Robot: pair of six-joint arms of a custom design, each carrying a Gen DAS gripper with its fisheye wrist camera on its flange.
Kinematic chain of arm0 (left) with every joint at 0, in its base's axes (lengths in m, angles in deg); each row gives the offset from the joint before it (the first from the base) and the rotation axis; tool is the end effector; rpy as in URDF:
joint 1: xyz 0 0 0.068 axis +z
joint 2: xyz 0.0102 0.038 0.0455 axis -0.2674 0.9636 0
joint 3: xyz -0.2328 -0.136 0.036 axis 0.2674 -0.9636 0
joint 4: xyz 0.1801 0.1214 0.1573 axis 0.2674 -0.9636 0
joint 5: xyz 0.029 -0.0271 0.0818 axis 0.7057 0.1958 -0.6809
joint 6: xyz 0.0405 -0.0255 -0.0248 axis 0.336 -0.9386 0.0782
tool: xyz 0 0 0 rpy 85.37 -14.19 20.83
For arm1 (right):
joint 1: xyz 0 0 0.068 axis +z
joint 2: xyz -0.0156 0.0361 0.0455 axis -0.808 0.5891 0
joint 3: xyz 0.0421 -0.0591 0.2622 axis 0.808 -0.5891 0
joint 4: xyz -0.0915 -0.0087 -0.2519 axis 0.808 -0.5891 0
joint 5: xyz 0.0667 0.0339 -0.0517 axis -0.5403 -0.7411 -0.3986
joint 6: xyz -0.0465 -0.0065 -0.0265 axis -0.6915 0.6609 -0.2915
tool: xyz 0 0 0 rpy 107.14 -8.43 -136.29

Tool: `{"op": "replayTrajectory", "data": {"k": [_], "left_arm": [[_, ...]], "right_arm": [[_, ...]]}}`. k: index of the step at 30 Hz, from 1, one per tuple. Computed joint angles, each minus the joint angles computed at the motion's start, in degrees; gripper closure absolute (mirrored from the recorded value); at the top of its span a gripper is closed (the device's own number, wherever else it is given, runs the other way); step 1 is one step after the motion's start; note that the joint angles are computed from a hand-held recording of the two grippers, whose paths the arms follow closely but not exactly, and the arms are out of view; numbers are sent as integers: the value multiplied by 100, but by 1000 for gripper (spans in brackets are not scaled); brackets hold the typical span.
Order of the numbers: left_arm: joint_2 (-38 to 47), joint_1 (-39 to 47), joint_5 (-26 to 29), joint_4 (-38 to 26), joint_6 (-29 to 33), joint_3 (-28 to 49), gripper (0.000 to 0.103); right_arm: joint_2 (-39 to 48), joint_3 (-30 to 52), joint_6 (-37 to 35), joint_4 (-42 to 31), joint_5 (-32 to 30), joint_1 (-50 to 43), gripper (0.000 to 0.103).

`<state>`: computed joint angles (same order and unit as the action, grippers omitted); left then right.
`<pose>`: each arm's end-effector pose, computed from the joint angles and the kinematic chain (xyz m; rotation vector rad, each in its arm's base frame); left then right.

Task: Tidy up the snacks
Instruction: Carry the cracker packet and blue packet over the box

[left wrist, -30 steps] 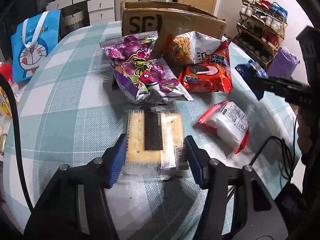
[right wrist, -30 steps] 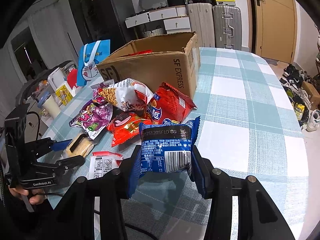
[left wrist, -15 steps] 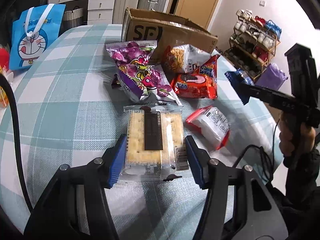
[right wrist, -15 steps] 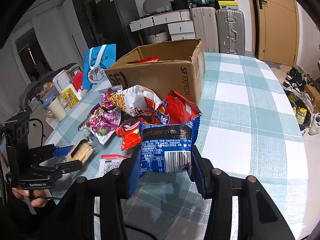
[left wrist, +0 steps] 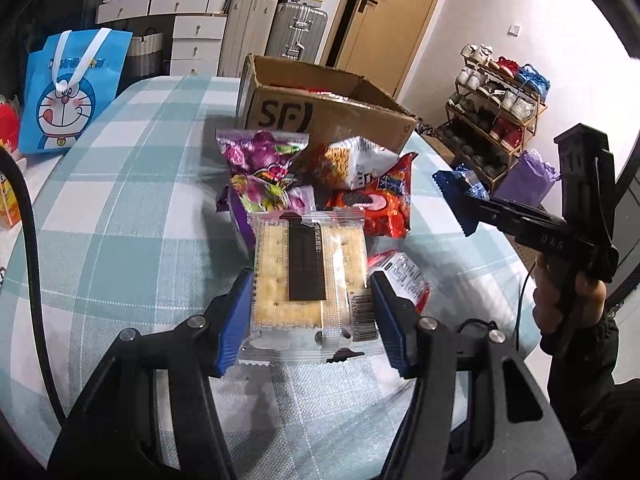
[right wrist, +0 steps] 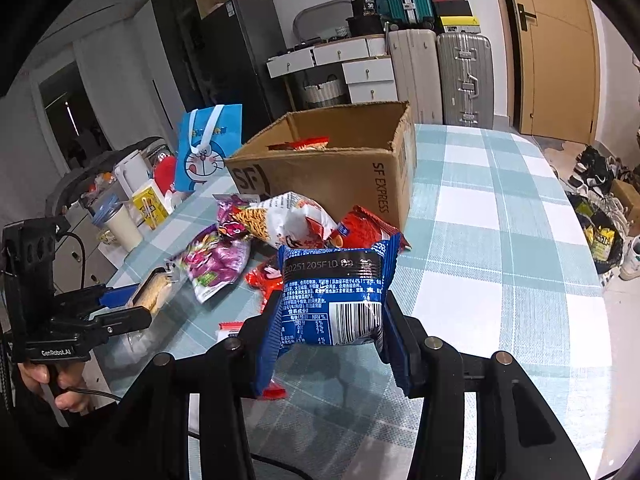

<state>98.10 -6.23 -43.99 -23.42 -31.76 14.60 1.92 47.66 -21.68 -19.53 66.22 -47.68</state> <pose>0.3224 0.0296 0.0921 0.5652 2.3151 -0.6296 0.2255 0.0278 0.0861 0.0619 2.2842 0.2687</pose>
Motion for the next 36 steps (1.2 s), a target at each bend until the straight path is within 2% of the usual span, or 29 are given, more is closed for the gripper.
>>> {"op": "replayTrajectory", "data": {"k": [9, 18, 25, 36], "left_arm": [[-268, -132, 57, -2, -163, 108, 48], [-379, -431, 4, 27, -577, 562, 48], [-176, -715, -87, -40, -918, 1193, 48], [639, -1063, -392, -408, -1224, 2495, 48]], "right_arm": [[-342, -33, 119, -63, 96, 74, 56], [-621, 132, 140, -260, 158, 173, 56], [-744, 391, 82, -472, 220, 214, 56], [-478, 943, 101, -619, 275, 185, 56]]}}
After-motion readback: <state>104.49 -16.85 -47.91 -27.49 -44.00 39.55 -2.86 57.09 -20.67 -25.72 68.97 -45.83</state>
